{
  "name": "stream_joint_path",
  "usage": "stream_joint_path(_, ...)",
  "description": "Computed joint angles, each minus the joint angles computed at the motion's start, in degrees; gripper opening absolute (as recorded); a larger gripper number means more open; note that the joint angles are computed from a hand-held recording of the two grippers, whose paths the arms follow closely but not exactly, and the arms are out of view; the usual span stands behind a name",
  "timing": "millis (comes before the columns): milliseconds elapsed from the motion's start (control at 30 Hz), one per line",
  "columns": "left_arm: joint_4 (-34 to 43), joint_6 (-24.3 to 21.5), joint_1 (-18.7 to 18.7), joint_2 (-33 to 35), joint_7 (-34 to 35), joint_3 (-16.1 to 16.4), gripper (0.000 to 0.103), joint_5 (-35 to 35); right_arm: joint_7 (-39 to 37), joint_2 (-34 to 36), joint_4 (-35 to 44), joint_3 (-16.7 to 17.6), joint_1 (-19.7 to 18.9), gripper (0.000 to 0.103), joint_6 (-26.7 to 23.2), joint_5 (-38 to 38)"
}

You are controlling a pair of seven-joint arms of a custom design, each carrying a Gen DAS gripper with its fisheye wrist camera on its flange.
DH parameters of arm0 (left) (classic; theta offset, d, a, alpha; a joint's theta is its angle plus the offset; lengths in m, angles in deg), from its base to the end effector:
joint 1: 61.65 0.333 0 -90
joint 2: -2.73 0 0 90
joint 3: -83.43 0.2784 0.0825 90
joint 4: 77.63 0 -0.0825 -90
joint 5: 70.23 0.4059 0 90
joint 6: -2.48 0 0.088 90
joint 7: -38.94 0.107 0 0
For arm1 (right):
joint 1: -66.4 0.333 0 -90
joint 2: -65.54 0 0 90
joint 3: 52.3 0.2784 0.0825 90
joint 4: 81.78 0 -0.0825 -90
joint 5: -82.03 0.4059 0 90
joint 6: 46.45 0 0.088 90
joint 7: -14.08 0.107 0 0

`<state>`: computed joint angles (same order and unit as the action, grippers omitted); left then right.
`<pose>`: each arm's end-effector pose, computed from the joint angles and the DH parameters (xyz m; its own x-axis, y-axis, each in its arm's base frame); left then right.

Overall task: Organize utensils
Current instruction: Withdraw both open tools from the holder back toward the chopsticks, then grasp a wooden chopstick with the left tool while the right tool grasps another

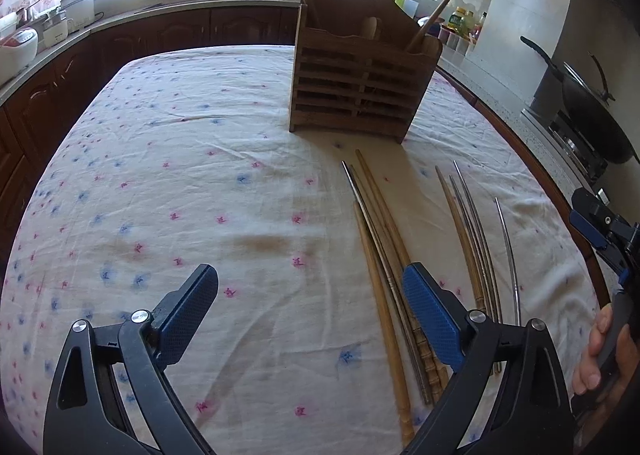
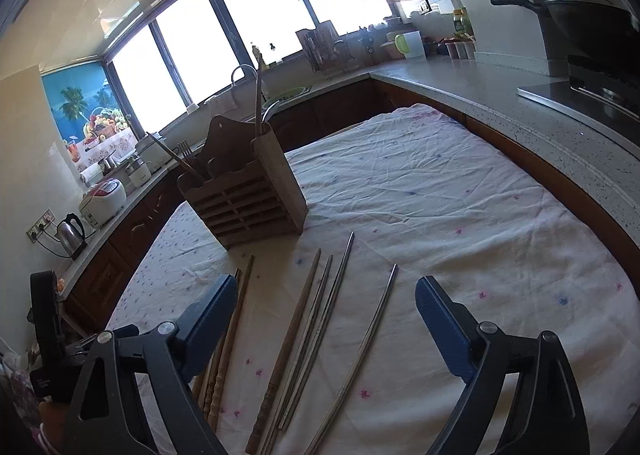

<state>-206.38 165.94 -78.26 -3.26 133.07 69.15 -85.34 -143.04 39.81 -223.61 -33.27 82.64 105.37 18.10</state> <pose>0.4994 -0.2848 0.4414 -0.4291 -0.8910 0.1481 -0.7282 0.2442 -0.6404 0.3810 0.3018 0.4509 -0.2541 -0.9039 -0.3441 -0.4591 0.4259 -0.7797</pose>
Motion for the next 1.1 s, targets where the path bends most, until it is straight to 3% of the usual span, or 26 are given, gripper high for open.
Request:
stream_joint_path(200,3.9,-3.5,0.1,3.9,-2.9,-0.9,0.077,6.9,-1.0,1.0,0.1,-0.8,0.3,0.070,0.6,1.9)
stream_joint_path(333,6.2,-5.5,-0.5,6.7,-5.0,-0.9,0.063,11.8,-1.6,1.4,0.2,-1.0,0.1,0.069,1.0,2.6)
stream_joint_path(500,7.5,-4.5,-1.5,8.5,-9.8,-0.4,0.060,20.5,-3.3,3.0,1.4,-1.6,-0.1,0.061,2.0,3.3)
stream_joint_path(600,8.7,-4.7,-1.4,9.4,-7.9,-0.2,0.053,18.7,-5.1,5.7,3.1,-2.5,-0.2,0.050,3.7,4.0)
stream_joint_path(733,10.2,-5.1,-1.0,10.6,-5.9,0.1,0.038,16.6,-12.0,11.6,7.2,-4.8,0.7,0.036,5.6,7.4)
stream_joint_path(967,13.1,-5.9,-1.1,12.8,-2.9,0.3,0.036,13.3,-29.8,22.9,16.3,-9.5,3.5,0.023,6.7,20.4)
stream_joint_path(1100,14.2,-5.3,-1.5,14.0,-2.7,0.5,0.027,14.2,-38.3,28.1,21.1,-11.3,4.7,0.017,4.1,27.9)
